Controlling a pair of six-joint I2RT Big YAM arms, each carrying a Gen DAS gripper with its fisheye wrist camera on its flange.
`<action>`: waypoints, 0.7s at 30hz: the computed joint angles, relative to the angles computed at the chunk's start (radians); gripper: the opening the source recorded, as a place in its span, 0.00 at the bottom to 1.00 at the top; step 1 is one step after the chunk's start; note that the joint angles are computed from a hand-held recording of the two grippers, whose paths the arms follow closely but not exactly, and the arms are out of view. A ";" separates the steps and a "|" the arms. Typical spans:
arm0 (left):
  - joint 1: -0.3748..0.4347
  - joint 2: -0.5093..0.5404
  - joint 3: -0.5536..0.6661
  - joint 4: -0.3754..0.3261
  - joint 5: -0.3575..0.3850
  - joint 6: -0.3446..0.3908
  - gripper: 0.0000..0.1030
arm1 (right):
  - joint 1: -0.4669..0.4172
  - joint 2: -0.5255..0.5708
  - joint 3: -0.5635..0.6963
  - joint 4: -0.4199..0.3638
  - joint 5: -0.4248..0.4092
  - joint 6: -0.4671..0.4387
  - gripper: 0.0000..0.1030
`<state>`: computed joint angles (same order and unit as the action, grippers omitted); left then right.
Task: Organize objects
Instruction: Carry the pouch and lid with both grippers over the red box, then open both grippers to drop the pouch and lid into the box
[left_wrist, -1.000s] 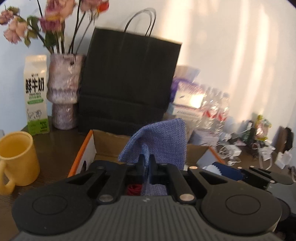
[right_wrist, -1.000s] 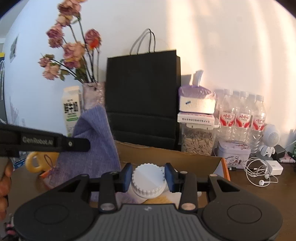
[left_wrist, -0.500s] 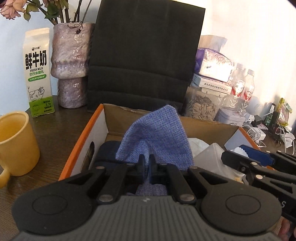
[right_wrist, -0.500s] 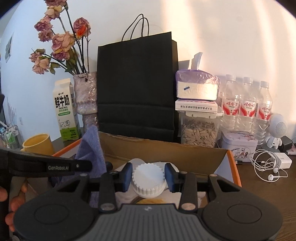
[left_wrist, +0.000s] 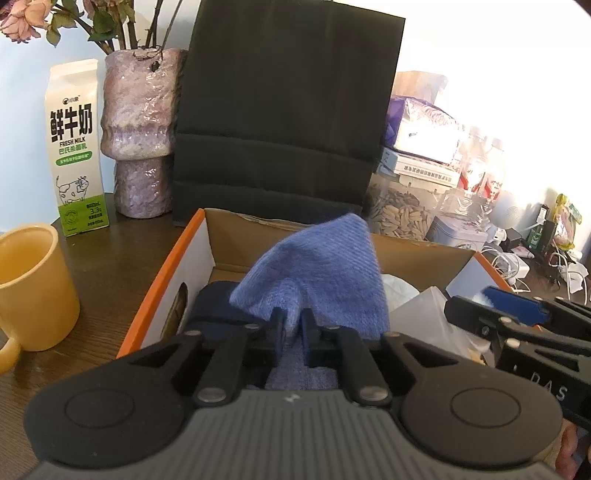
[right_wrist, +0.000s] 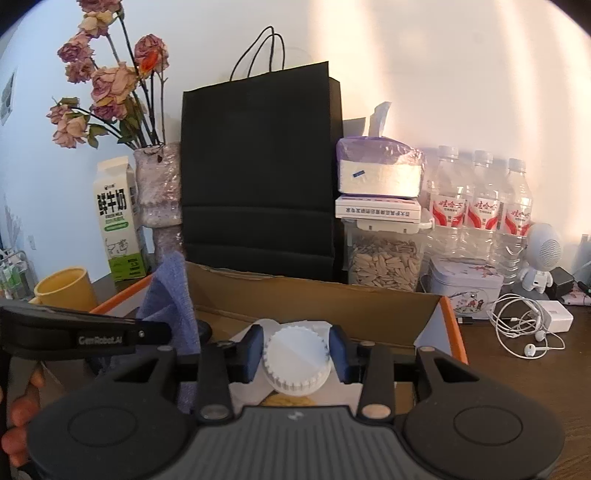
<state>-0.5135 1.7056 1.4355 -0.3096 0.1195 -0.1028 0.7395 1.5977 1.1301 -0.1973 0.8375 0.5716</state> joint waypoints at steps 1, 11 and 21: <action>0.000 -0.003 -0.004 0.008 -0.007 -0.004 0.48 | 0.000 0.001 0.004 -0.011 0.005 0.008 0.55; -0.009 -0.026 -0.033 0.071 -0.096 -0.020 1.00 | 0.001 0.002 0.017 -0.056 0.017 0.033 0.98; -0.009 -0.026 -0.028 0.064 -0.102 -0.016 1.00 | 0.003 0.000 0.019 -0.053 0.016 0.028 1.00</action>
